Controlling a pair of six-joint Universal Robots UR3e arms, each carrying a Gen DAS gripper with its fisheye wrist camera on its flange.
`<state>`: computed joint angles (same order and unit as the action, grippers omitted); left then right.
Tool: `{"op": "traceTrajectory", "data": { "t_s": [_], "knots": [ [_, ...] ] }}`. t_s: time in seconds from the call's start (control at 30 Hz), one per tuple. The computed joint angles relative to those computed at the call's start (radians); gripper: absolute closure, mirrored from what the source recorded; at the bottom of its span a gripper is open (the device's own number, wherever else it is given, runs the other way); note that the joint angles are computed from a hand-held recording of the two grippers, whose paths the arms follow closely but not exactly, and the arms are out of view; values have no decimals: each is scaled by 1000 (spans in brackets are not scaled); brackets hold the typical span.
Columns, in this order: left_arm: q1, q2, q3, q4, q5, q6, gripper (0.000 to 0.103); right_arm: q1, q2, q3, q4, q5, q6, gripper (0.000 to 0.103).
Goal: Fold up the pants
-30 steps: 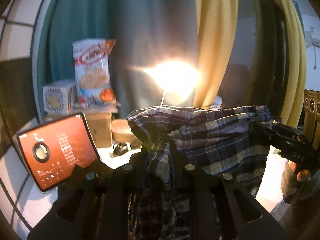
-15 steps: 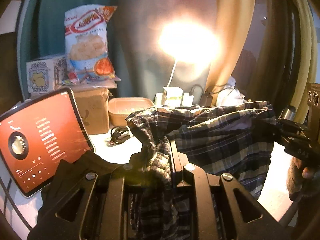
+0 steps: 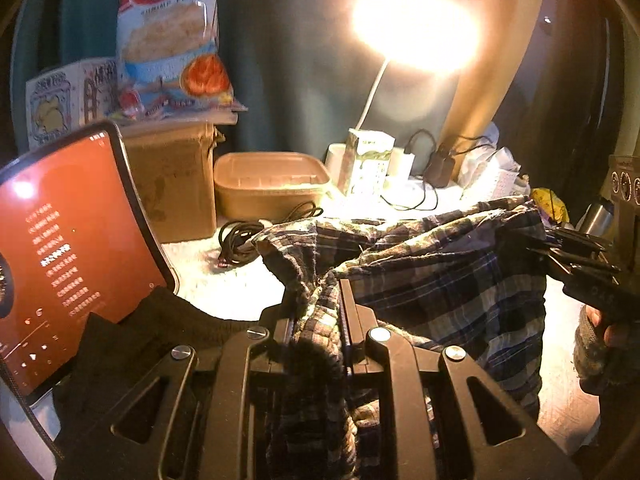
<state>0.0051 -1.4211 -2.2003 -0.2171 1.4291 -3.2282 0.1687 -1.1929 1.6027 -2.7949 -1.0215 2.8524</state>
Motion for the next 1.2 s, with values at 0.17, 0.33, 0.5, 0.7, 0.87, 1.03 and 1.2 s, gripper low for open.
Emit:
{"op": "traceTrajectory", "data": {
  "t_s": [0.17,0.33,0.5,0.7,0.87,1.03,1.2],
  "knots": [
    [-17,-100,65,-22,27,11,87,5,95,-92,53,-6,2,82],
    [-32,-180,113,-31,51,13,86,4,187,-178,102,-10,12,82],
    [-33,-245,143,-36,71,16,82,11,261,-250,150,-17,22,82],
    [-3,-254,133,-51,55,22,79,30,349,-356,229,-51,44,68],
    [14,-236,129,-77,49,27,72,20,370,-384,200,-130,120,45],
    [44,-178,118,-103,52,6,53,21,354,-369,179,-180,116,40],
    [45,-107,90,-111,69,-8,51,15,302,-320,158,-221,133,38]
  ]
}}
